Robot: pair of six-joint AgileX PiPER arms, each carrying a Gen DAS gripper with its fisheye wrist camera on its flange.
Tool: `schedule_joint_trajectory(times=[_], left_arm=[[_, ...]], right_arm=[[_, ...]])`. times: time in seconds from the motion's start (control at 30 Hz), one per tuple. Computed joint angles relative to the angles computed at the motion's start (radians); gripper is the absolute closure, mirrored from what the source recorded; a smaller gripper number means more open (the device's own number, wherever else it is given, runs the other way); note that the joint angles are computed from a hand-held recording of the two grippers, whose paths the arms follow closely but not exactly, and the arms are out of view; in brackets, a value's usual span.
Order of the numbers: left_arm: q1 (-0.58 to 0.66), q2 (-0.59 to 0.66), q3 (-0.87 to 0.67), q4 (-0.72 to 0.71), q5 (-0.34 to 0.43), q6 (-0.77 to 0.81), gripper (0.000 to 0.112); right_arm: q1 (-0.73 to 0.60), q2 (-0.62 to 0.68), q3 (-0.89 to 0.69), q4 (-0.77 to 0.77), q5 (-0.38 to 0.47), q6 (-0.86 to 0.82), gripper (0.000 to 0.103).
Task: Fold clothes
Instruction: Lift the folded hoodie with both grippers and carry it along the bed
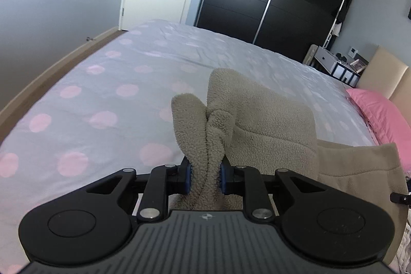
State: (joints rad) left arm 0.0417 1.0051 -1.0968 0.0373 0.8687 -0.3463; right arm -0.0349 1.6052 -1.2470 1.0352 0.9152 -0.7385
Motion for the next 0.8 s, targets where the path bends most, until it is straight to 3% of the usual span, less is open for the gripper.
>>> schedule_joint_trajectory(times=[0.23,0.37,0.57,0.7,0.8], left_arm=[[0.492,0.038,-0.137,-0.309,0.102,0.430,0.094],[0.671,0.122,-0.220,-0.412,0.107,0.571,0.094],[0.741,0.246,-0.262,-0.459,-0.023,0.632,0.094],[0.717,0.337,-0.278,-0.436,-0.130,0.606,0.094],[0.696,0.399,-0.291,-0.391,-0.192,0.574,0.094]], right_arm=[[0.291,0.129,-0.217,-0.047,-0.146,0.204,0.078],[0.428,0.250,-0.383,-0.108,-0.211,0.331,0.078],[0.572,0.453,-0.662,-0.235,-0.271,0.518,0.078],[0.628,0.622,-0.935,-0.376,-0.234,0.682,0.078],[0.665,0.687,-1.031,-0.439,-0.219,0.770,0.078]])
